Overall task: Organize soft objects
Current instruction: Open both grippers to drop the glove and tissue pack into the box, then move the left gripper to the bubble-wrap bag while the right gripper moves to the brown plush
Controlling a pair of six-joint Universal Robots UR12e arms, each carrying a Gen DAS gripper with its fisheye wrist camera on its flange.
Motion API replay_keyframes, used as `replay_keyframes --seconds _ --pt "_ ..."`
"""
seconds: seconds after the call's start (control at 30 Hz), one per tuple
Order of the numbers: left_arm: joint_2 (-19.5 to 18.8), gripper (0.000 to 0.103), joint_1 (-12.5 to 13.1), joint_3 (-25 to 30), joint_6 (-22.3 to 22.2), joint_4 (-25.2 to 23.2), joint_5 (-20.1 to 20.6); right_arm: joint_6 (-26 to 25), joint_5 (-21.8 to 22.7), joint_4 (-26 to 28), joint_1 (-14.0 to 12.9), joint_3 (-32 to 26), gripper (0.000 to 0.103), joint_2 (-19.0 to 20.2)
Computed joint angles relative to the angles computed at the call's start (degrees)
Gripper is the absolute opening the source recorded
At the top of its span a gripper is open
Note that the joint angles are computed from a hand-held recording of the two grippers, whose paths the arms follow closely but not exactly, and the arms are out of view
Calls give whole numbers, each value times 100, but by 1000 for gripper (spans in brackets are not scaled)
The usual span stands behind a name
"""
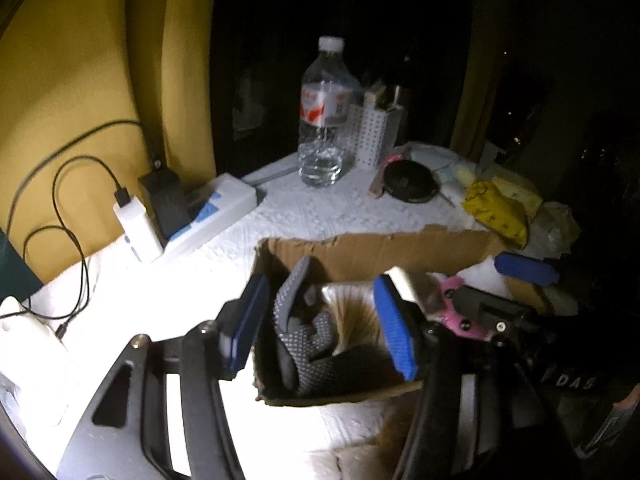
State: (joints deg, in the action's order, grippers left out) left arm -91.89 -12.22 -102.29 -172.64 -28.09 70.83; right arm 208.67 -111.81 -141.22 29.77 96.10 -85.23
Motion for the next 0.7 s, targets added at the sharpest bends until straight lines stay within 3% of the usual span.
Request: replay_keyframes --seconds 0.7 --pt "706 60 60 -327 130 241 -480 343 -952 269 496 69 71 -415"
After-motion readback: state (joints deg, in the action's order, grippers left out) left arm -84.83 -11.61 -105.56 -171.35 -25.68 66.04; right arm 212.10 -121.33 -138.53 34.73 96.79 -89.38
